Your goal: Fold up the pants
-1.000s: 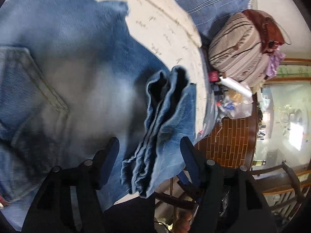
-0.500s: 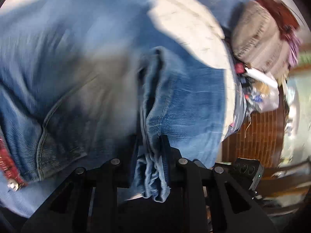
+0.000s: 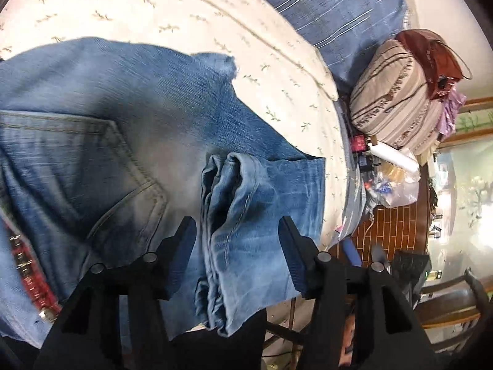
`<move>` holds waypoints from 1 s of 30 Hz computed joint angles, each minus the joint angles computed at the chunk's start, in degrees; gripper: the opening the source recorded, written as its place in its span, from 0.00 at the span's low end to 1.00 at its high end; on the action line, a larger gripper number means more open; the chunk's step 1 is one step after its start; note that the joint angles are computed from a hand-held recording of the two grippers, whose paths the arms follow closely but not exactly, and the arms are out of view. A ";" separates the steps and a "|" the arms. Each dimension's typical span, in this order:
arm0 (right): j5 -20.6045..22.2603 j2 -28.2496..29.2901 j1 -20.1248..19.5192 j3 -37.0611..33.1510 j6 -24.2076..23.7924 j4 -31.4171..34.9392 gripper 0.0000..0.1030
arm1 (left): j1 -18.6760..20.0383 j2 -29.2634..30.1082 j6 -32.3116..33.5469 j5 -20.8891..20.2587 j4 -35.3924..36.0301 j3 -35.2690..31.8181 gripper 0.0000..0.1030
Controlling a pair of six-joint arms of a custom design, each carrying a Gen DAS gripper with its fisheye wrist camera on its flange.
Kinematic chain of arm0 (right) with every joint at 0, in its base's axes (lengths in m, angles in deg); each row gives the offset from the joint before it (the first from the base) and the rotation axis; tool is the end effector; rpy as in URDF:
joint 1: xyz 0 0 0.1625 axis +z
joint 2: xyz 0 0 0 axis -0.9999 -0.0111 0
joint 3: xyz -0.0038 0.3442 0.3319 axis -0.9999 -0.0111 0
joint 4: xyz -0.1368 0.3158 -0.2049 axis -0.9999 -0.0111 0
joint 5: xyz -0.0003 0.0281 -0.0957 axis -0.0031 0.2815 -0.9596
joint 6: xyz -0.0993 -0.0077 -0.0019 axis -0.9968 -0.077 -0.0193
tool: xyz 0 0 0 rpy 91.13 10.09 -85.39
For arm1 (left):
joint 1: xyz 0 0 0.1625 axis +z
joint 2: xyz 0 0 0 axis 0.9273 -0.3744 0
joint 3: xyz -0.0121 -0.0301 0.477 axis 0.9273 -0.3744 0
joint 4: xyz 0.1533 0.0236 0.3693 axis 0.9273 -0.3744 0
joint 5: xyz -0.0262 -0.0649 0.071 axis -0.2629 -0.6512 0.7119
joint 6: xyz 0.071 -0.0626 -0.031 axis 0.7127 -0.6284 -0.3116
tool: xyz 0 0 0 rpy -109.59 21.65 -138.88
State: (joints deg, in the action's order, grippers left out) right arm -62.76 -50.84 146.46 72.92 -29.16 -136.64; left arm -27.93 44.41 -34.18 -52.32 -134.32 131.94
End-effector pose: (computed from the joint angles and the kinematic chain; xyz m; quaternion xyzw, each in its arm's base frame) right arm -0.0247 -0.3560 0.3260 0.0094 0.9203 -0.3911 0.0070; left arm -0.3337 -0.4808 0.0254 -0.0280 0.9943 -0.0953 0.0389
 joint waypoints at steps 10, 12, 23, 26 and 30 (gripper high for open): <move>-12.53 13.24 10.30 -7.92 -5.15 -8.03 0.17 | 0.26 2.07 0.56 2.01 5.85 -5.73 0.22; -12.37 13.40 10.65 -6.10 -8.40 -14.21 0.17 | -0.20 1.95 1.35 4.36 3.75 -5.25 0.21; -15.28 14.67 7.55 -6.82 -2.79 -12.94 0.34 | 1.22 2.01 0.28 5.45 5.84 -4.43 0.21; -9.40 11.98 6.29 -4.40 -3.32 -15.81 0.37 | 0.63 0.87 -0.27 4.67 1.92 -2.86 0.21; -7.07 11.09 7.89 -3.97 -6.28 -15.26 0.39 | -0.15 1.50 1.13 2.00 -0.88 -4.50 0.32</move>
